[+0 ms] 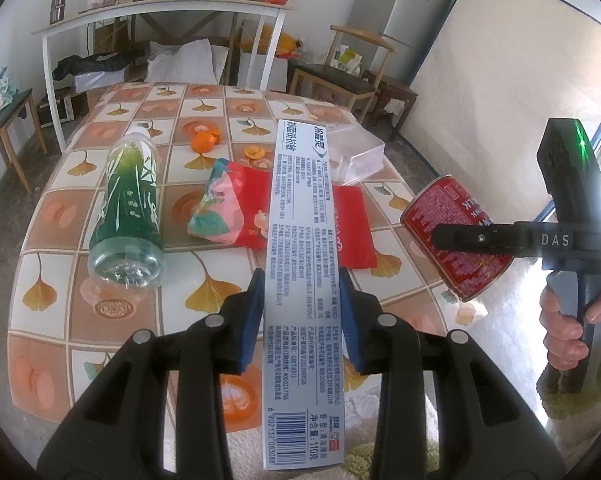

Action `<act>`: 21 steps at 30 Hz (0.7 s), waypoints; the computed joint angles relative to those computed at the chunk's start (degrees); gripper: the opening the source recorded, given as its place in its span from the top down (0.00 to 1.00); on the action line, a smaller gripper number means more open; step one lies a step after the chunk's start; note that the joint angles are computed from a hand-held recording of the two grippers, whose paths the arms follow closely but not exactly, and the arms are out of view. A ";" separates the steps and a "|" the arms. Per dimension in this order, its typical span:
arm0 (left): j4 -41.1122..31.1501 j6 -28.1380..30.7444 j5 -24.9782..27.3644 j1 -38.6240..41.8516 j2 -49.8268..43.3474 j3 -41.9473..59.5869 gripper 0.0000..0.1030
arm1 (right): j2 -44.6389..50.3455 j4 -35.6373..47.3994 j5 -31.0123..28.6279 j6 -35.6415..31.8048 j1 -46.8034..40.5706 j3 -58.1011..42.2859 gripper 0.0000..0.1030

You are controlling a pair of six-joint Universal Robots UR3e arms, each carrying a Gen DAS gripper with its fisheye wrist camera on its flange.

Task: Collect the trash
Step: 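Lift the red milk can and toothpaste box above the table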

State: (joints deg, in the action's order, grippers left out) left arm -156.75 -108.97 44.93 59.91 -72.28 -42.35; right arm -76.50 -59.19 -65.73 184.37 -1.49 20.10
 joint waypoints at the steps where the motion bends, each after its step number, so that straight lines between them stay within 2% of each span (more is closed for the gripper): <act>1: 0.22 -0.26 -0.07 -0.16 0.01 -0.02 0.68 | -0.31 -0.29 0.12 -0.03 -0.15 0.55 0.37; 21: 1.18 -1.29 -0.35 -0.99 -0.03 -0.08 0.68 | -1.69 -0.97 0.88 -0.09 -1.05 2.40 0.37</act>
State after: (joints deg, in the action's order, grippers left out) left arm -155.56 -110.26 44.58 58.92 -72.31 -42.44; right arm -78.19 -60.16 -64.85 184.28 -2.55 22.50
